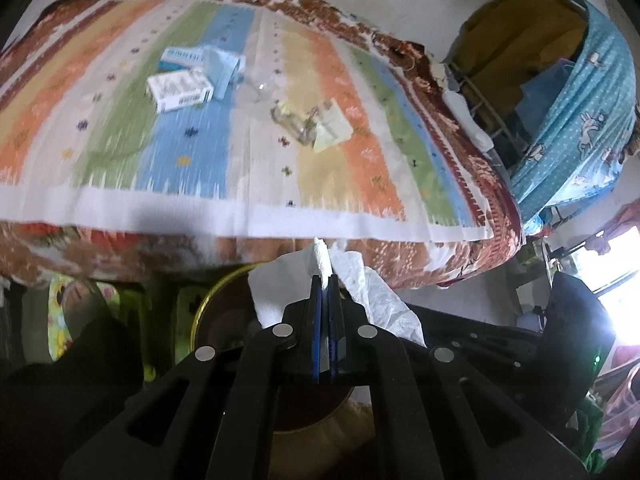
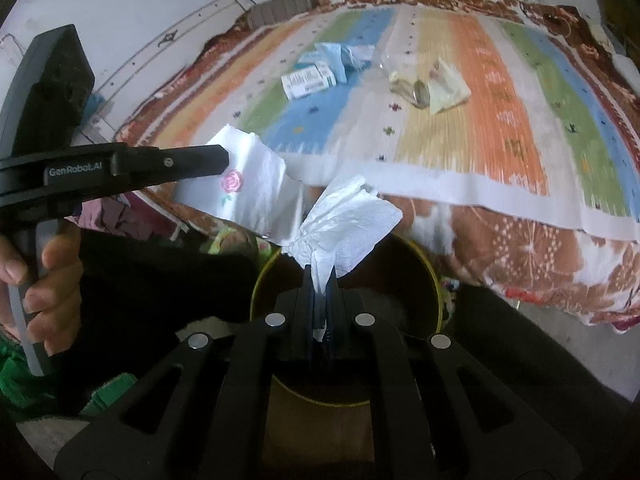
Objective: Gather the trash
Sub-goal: 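Carry the tissue with the right tool while the left tool carries the paper to the bin, then open both tools over the bin and move them back toward the bed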
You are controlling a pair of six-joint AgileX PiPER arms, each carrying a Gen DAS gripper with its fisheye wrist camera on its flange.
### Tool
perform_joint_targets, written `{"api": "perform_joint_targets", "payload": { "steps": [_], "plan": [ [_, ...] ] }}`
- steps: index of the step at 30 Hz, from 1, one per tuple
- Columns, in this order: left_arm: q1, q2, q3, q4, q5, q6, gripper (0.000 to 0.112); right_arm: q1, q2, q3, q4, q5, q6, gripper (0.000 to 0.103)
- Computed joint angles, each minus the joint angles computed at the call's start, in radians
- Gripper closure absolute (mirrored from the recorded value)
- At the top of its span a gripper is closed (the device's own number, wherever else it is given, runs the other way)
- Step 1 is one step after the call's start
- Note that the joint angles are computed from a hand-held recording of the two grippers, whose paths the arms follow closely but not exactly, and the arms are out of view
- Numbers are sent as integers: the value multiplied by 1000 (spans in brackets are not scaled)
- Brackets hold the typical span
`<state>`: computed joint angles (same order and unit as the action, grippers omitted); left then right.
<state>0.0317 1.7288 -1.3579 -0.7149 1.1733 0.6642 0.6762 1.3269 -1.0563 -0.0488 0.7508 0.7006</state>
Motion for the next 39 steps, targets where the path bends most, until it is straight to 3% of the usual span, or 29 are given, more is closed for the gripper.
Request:
{"api": "perform_joint_targets", "payload": {
  "steps": [5,11,13,15,17,24,29,34,37,39],
  "plan": [
    [0,62,12,17,45,-75,110,-10,12,26,79,-23,-27,99],
    [-40,89,26,85,13,-139,110,-42,83,10,165,14,-94,96],
    [-39,99,23,84,13,-153,100,-51,114,10,209,13,-133,94],
    [-36,106,23,93,-4,-171,93,-55,132,2,220,15,-146,89],
    [-33,105,21,105,-25,-187,93,-59,138,3,234,10,-159,73],
    [-8,80,-10,84,-35,-187,87,-61,125,-2,188,-7,-135,65],
    [-16,74,-40,121,-89,-204,82,-50,119,-31,77,1,-78,55],
    [9,126,-135,102,-45,-244,80,-86,141,-82,50,36,-107,54],
    [13,139,-185,90,-31,-255,68,-83,159,-135,-15,63,-100,52],
    [6,146,-222,96,-25,-267,66,-89,167,-164,-24,59,-128,46]
  ]
}}
